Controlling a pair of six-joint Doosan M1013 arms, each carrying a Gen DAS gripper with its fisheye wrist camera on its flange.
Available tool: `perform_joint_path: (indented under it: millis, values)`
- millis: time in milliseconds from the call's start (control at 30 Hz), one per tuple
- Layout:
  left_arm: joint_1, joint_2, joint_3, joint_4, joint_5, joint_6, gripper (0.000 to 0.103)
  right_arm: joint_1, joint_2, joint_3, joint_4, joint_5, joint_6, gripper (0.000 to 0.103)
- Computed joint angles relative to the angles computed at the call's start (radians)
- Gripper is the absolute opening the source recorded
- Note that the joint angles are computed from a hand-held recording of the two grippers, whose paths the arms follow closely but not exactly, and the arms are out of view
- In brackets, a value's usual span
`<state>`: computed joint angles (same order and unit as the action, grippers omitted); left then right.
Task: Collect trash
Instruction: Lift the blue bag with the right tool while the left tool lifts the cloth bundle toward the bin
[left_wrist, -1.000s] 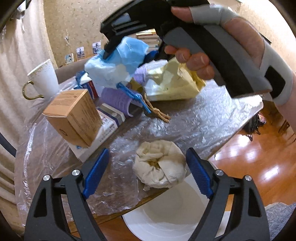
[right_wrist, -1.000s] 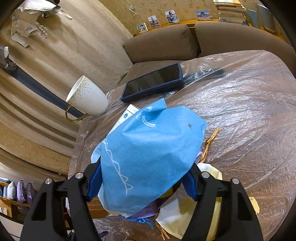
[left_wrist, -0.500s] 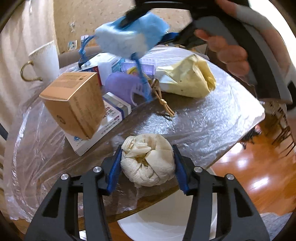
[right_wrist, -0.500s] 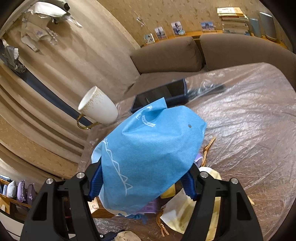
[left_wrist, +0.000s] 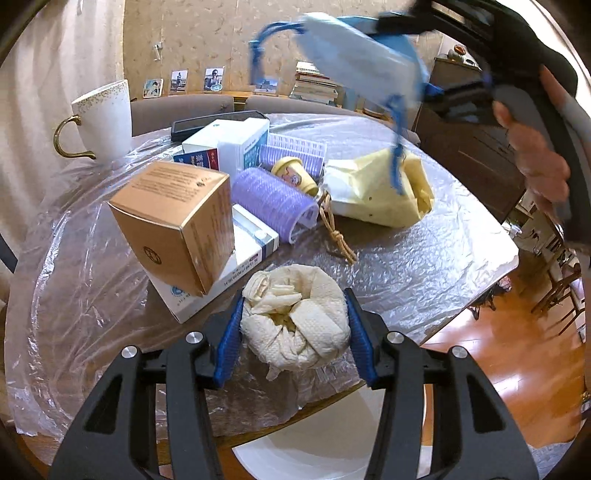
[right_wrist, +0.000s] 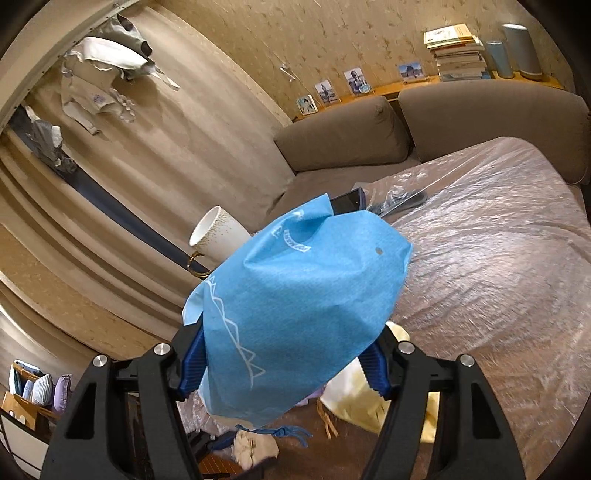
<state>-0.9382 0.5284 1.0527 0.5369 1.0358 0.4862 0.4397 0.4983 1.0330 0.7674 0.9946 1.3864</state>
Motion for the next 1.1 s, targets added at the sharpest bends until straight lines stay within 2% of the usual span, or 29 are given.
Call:
perform_joint_path:
  millis: [167, 500, 900, 1100]
  values:
    - [-0.004, 0.000, -0.006, 0.006, 0.010, -0.016, 0.052, -0.014, -0.062, 0.086, 0.001, 0.000, -0.060, 0.067]
    - [-0.010, -0.015, 0.006, 0.022, 0.025, -0.061, 0.052, -0.012, -0.182, 0.277, -0.093, -0.017, -0.108, 0.067]
    - [-0.021, -0.032, 0.025, 0.037, 0.030, -0.092, 0.052, -0.003, -0.243, 0.375, -0.181, -0.034, -0.102, 0.067]
    - [-0.032, -0.041, 0.034, 0.036, 0.034, -0.090, 0.052, 0.008, -0.252, 0.392, -0.217, -0.012, -0.097, 0.067]
